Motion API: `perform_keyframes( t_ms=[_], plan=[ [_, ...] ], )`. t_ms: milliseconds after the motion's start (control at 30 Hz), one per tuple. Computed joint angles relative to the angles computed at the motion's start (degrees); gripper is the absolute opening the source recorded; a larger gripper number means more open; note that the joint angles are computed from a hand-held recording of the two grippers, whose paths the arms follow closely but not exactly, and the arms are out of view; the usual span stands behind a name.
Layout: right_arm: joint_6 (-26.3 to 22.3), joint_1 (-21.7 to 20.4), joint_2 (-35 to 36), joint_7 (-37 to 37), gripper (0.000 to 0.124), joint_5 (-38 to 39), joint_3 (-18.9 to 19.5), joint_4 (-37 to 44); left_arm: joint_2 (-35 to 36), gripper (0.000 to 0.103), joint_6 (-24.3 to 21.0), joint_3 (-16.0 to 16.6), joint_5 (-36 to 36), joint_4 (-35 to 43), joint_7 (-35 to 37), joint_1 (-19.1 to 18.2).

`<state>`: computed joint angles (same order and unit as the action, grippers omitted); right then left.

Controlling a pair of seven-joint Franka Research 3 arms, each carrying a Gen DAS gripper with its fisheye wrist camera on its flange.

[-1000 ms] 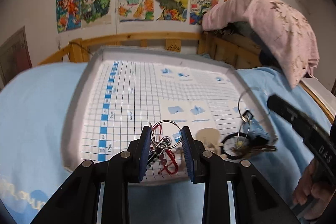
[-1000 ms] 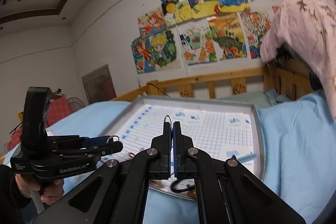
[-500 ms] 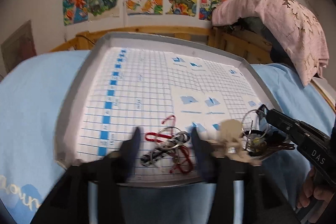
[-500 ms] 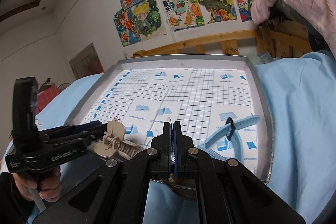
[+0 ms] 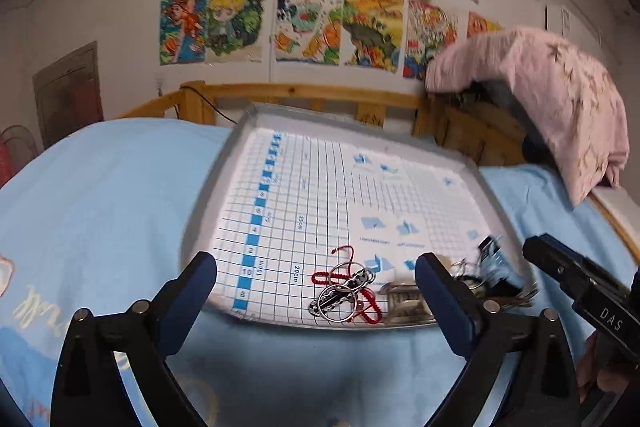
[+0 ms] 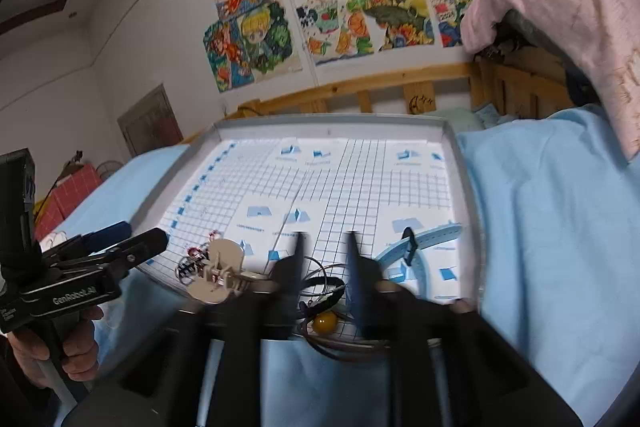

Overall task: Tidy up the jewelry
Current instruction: 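Open both tools over the tray and withdraw them, then move both tools toward the white hair clip and small silver ring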

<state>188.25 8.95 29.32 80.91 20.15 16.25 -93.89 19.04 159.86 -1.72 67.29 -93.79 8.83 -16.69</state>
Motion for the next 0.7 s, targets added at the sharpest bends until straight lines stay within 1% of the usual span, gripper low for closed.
perform_keyframes(
  t_ms=[33, 100, 133, 167, 200, 233, 267, 300, 333, 367, 400, 433, 467, 533, 600, 700],
  plan=[
    [1.6, -1.7, -1.0, -0.3, 0.044, 0.0, 2.0, -1.7, -1.0, 0.101, 0.1, 0.4, 1.2, -1.0, -1.6, -0.4],
    [3.0, -2.3, -2.9, 0.1, 0.044, -0.3, 2.5, -4.1, -3.8, 0.103, -0.3, 0.6, 4.7, -3.7, -6.0, -1.0],
    [3.9, -2.4, -3.9, 0.5, 0.044, -0.6, 2.5, -5.4, -5.6, 0.103, -0.6, 0.5, 7.7, -5.5, -9.6, -1.2],
    [5.3, -3.6, -5.0, 1.2, 0.044, -1.2, 3.6, -7.1, -6.7, 0.103, -0.9, 0.0, 9.3, -6.5, -11.5, -0.9],
    [7.4, -6.2, -6.4, 2.4, 0.048, -2.5, 6.4, -9.5, -8.5, 0.103, -1.5, -0.4, 12.0, -8.3, -14.6, -0.9],
    [8.6, -7.2, -7.5, 3.5, 0.053, -3.5, 7.3, -11.1, -10.4, 0.103, -2.3, -0.9, 14.4, -10.1, -17.5, -0.8],
    [9.5, -7.5, -8.4, 4.3, 0.063, -4.2, 7.3, -12.2, -12.2, 0.103, -3.0, -1.6, 16.5, -12.0, -19.9, -0.5],
    [11.7, -7.0, -10.3, 4.8, 0.067, -4.5, 6.7, -14.6, -14.0, 0.103, -3.9, -2.3, 18.3, -13.7, -22.2, -0.2],
    [13.5, -6.9, -11.7, 5.8, 0.069, -5.1, 6.6, -16.7, -15.0, 0.103, -4.3, -3.1, 19.3, -14.7, -23.4, 0.3],
    [14.4, -7.1, -12.6, 7.1, 0.075, -6.2, 6.6, -17.8, -16.6, 0.103, -4.6, -3.9, 20.6, -16.4, -25.0, 0.7],
    [16.2, -7.0, -14.4, 8.2, 0.085, -7.0, 6.5, -20.1, -18.7, 0.103, -4.7, -4.8, 21.4, -18.5, -26.2, 1.2],
    [16.9, -6.2, -15.3, 8.6, 0.09, -7.0, 5.7, -21.1, -20.1, 0.103, -4.8, -5.6, 21.4, -19.8, -26.7, 1.8],
    [18.2, -4.8, -16.6, 8.2, 0.099, -6.3, 4.6, -22.7, -21.2, 0.103, -5.0, -6.4, 21.6, -20.8, -27.3, 2.3],
    [21.4, -2.8, -19.6, 8.4, 0.101, -5.4, 3.2, -26.6, -24.5, 0.103, -5.9, -8.2, 23.0, -24.0, -30.4, 3.3],
    [22.5, -2.0, -22.3, 10.3, 0.101, -6.7, 2.5, -29.9, -27.8, 0.103, -7.1, -10.1, 24.4, -27.4, -33.4, 4.3],
    [24.3, 1.2, -25.8, 8.4, 0.101, -4.0, 0.8, -34.2, -32.4, 0.103, -8.9, -12.7, 24.8, -31.9, -35.9, 5.2]
  ],
)
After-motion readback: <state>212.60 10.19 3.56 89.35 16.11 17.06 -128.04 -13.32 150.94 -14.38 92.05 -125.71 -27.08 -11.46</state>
